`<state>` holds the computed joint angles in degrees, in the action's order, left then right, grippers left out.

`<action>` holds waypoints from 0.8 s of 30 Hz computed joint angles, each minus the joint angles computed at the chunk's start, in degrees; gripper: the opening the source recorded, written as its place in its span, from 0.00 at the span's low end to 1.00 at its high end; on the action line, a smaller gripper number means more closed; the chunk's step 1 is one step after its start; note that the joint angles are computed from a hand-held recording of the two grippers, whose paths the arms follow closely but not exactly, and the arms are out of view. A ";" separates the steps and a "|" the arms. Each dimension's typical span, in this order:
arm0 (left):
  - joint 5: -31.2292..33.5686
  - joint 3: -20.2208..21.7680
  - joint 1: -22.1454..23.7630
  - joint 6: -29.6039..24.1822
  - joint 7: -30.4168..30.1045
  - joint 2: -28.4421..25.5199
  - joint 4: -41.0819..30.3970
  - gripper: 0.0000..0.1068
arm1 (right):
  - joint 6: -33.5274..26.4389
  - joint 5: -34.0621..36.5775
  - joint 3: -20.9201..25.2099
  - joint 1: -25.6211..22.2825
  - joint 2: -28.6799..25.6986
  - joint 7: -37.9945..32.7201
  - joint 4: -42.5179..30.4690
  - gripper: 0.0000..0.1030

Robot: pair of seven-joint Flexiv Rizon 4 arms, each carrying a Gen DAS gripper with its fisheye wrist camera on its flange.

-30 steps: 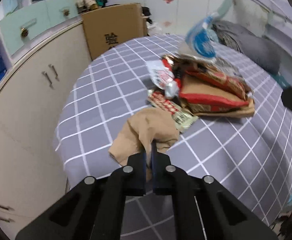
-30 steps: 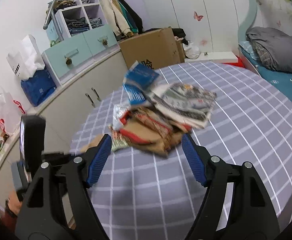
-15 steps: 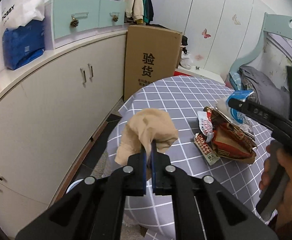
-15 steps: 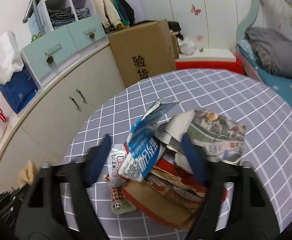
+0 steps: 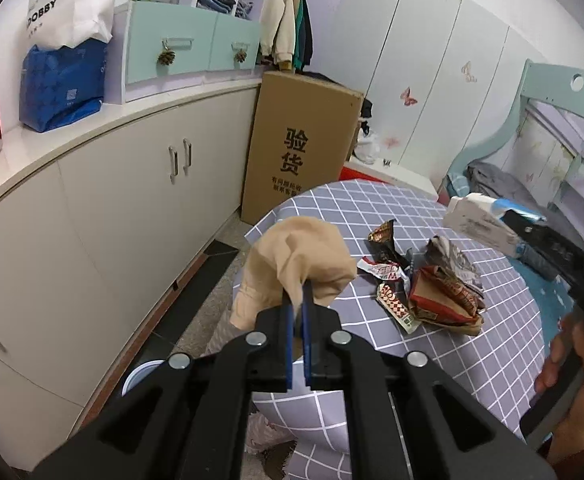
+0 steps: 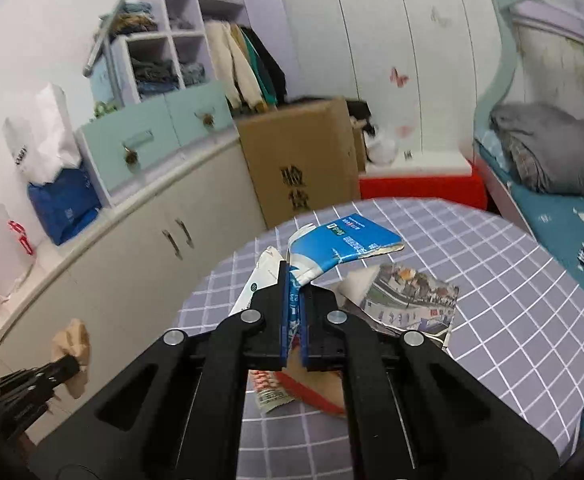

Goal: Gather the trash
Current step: 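Carry the beige cloth and blue carton over the wastebasket with both tools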

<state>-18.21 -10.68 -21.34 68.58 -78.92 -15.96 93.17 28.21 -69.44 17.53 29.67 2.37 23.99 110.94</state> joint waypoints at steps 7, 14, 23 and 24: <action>-1.94 1.26 1.50 1.91 -0.56 3.54 5.51 0.03 | 6.75 -5.66 0.11 3.14 -4.11 -1.14 -4.07 0.04; 4.94 5.72 3.29 1.00 -7.39 5.41 8.68 0.03 | 15.58 -4.95 -3.82 8.70 -15.56 -6.74 -12.54 0.04; 14.54 9.70 7.51 -4.32 -15.97 2.80 9.63 0.03 | 24.30 5.49 -8.53 14.57 -31.03 -20.18 -25.44 0.04; 15.89 10.22 7.76 -5.27 -16.83 2.04 9.23 0.03 | 24.72 7.38 -8.67 14.93 -32.59 -22.21 -26.85 0.04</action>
<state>-2.32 -0.46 -13.58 63.31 -95.75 -13.92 102.41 52.94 -62.06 8.86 44.60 -30.22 1.77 84.10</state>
